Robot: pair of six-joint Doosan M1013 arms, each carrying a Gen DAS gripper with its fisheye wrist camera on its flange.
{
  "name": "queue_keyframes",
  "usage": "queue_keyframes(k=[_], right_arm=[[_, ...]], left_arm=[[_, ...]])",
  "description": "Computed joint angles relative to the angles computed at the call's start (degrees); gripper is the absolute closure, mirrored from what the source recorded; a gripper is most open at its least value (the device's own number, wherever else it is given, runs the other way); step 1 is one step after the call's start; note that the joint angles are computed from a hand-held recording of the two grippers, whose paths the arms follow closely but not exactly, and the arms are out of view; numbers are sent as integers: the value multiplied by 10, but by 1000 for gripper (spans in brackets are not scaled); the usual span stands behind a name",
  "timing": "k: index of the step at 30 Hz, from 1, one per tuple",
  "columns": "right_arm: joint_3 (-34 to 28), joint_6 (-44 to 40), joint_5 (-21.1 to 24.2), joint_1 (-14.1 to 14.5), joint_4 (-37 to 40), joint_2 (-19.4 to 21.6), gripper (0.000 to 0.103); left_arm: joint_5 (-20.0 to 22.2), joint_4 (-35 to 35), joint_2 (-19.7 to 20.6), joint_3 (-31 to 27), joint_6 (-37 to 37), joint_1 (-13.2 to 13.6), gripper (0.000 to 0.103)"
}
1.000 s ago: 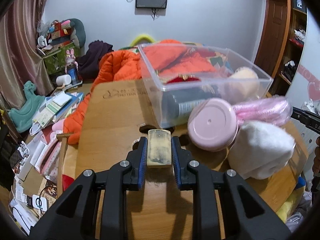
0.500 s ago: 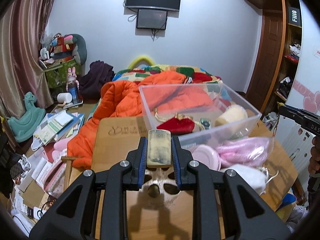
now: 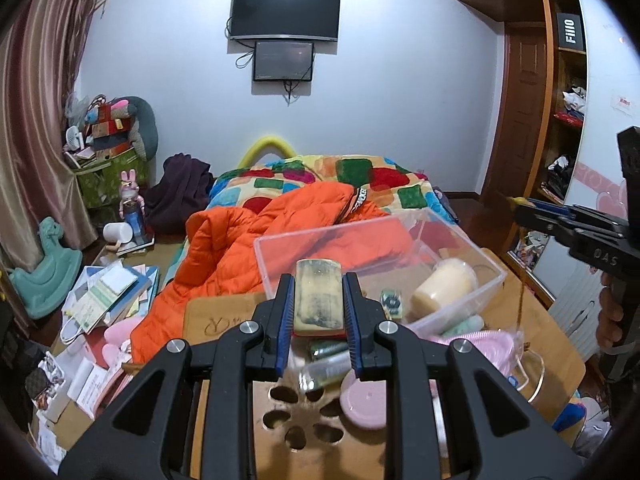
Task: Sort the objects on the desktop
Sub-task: 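Carry the soap bar over the box with the left gripper while the right gripper carries the gourd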
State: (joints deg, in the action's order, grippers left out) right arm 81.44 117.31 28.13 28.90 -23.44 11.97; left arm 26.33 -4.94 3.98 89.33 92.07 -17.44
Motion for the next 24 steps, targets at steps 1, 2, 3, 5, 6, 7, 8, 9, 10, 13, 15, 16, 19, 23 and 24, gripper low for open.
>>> queue_keyframes(k=[1, 2, 3, 5, 6, 7, 8, 9, 10, 13, 15, 16, 19, 23, 24], right_arm=[[-6, -9, 1, 0, 6, 4, 76], [-14, -21, 3, 0, 15, 10, 76], [-19, -33, 4, 1, 25, 14, 76], [-32, -63, 8, 1, 52, 25, 76], [-37, -77, 11, 2, 64, 29, 76], [-43, -91, 15, 2, 75, 35, 76], [-49, -103, 20, 2, 84, 42, 76], [-54, -114, 24, 3, 94, 47, 76], [-59, -127, 31, 3, 104, 52, 76], [-73, -162, 50, 3, 131, 68, 76], [-81, -190, 64, -1, 163, 77, 76], [-85, -200, 71, -2, 173, 82, 76], [-96, -229, 94, -5, 200, 93, 76], [-108, -252, 119, -6, 217, 104, 76], [-111, -257, 124, -7, 221, 106, 76]], left_arm=[[2, -7, 3, -4, 7, 0, 80], [3, -11, 6, -7, 10, 0, 80], [6, -12, 10, -11, 13, 0, 80], [11, -15, 16, -16, 19, -1, 80], [16, -20, 20, -20, 24, -1, 80], [21, -25, 23, -23, 29, 0, 80], [27, -28, 28, -27, 32, 0, 80], [34, -32, 34, -31, 37, 1, 80], [39, -37, 37, -35, 40, 1, 80], [60, -48, 51, -48, 49, 4, 80], [72, -51, 59, -54, 52, 6, 80], [80, -54, 64, -58, 54, 7, 80], [94, -57, 72, -64, 58, 7, 80], [104, -36, 80, -71, 53, 3, 80], [108, -36, 82, -73, 54, 2, 80]])
